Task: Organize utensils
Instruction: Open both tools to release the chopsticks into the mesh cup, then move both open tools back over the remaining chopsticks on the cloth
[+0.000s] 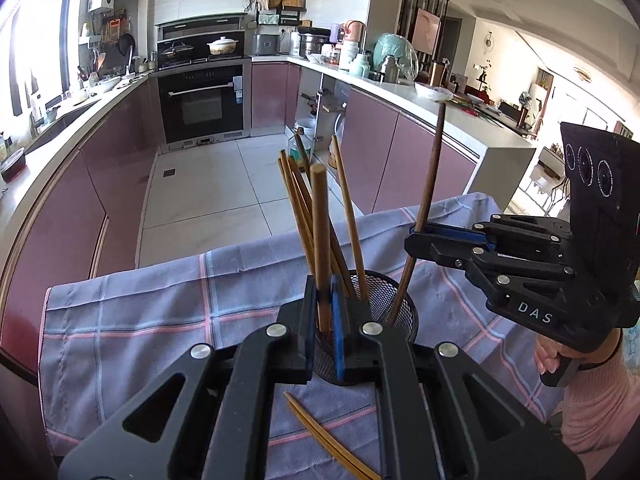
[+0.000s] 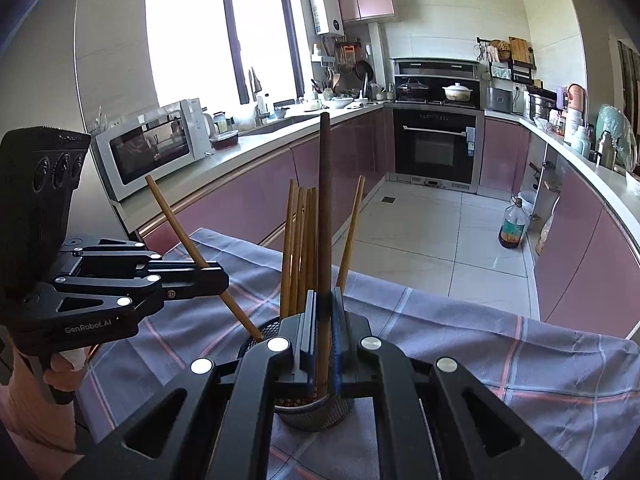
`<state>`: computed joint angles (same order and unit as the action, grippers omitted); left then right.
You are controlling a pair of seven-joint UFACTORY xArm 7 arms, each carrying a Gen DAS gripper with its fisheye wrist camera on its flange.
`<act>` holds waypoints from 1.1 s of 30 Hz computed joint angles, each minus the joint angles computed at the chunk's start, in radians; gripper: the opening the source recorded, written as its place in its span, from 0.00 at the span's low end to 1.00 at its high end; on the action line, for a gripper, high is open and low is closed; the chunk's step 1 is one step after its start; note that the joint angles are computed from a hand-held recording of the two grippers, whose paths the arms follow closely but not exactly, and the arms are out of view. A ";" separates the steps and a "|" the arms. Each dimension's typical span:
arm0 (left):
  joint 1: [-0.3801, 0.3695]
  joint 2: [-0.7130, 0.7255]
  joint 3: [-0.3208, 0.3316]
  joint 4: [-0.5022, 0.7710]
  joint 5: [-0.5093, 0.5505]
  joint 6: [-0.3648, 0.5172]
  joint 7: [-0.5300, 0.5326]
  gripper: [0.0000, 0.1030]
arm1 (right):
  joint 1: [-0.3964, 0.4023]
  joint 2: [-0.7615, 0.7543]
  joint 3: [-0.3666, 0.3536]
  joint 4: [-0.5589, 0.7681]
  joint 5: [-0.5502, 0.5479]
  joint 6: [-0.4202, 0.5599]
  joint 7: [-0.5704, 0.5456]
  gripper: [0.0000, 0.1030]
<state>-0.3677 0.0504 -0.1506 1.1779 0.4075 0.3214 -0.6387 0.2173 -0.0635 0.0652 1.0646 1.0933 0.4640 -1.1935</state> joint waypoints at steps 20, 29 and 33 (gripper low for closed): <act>-0.001 0.072 0.060 -0.005 -0.072 -0.117 -0.031 0.30 | -0.015 0.008 0.006 -0.012 0.029 0.032 0.015 0.24; -0.030 0.029 0.100 -0.059 0.164 -0.151 -0.248 0.34 | -0.004 -0.050 -0.013 -0.070 0.095 0.072 -0.054 0.27; -0.014 -0.024 0.086 -0.104 0.377 -0.148 -0.442 0.38 | 0.006 -0.091 -0.029 -0.103 0.125 0.107 -0.098 0.32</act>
<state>-0.3814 0.0269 -0.0642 1.0743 0.7843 0.1734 -1.0811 0.2233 -0.1543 0.0357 0.9616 1.2181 0.5706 -1.2915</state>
